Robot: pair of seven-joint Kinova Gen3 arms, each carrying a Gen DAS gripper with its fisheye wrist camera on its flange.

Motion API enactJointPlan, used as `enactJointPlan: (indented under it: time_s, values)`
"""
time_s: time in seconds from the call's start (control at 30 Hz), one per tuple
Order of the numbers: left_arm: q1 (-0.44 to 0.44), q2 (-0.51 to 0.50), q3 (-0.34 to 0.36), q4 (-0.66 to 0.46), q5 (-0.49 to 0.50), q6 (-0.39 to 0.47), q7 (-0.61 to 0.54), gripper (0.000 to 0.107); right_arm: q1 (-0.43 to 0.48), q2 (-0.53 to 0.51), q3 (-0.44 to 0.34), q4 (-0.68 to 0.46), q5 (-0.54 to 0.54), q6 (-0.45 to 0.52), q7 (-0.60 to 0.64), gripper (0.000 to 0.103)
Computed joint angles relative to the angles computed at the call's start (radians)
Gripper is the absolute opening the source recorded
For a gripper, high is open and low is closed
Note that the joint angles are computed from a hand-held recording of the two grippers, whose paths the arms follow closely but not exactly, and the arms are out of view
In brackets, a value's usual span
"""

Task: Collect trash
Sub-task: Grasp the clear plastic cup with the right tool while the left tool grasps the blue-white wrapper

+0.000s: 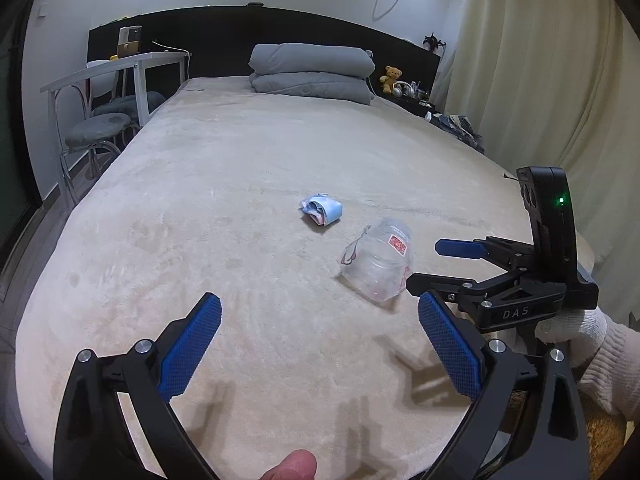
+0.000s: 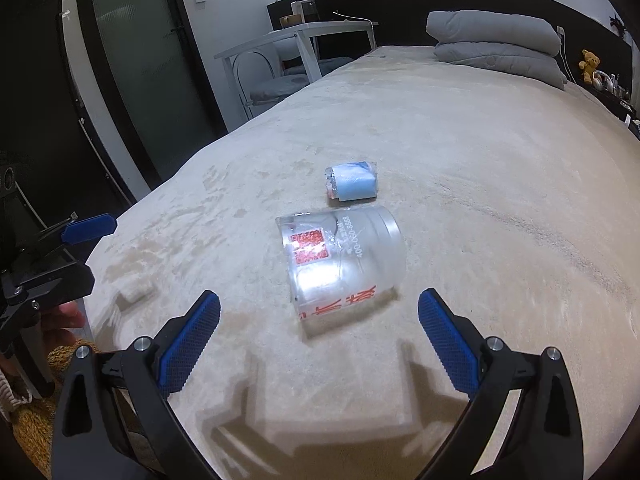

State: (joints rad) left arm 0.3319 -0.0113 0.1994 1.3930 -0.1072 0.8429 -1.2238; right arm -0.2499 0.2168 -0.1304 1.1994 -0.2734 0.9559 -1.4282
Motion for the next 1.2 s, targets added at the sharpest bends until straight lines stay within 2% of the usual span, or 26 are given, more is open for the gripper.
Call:
enactJointPlan:
  time_s: [0.47,0.57,0.6,0.97,1.2]
  values:
    - [0.005,0.047,-0.017,-0.046,-0.02,0.041,0.002,0.097,-0.009,0.13,-0.01,-0.13,0.02,0.019,0.041,0.098]
    - [0.005,0.053,-0.021,-0.053,-0.022,0.045,0.005,0.097,-0.018,0.139,-0.006,-0.149,0.032,0.031,0.034,0.083]
    - [0.006,0.055,-0.021,-0.053,-0.022,0.045,0.008,0.097,-0.028,0.139,-0.001,-0.152,0.047,0.031,0.025,0.073]
    - [0.017,0.099,-0.032,-0.093,-0.038,0.047,0.01,0.097,-0.009,0.106,0.002,-0.133,0.035,0.037,-0.012,0.072]
    - [0.032,0.182,-0.048,-0.18,-0.037,0.042,0.013,0.097,0.02,0.054,0.015,-0.093,0.022,0.039,-0.067,0.072]
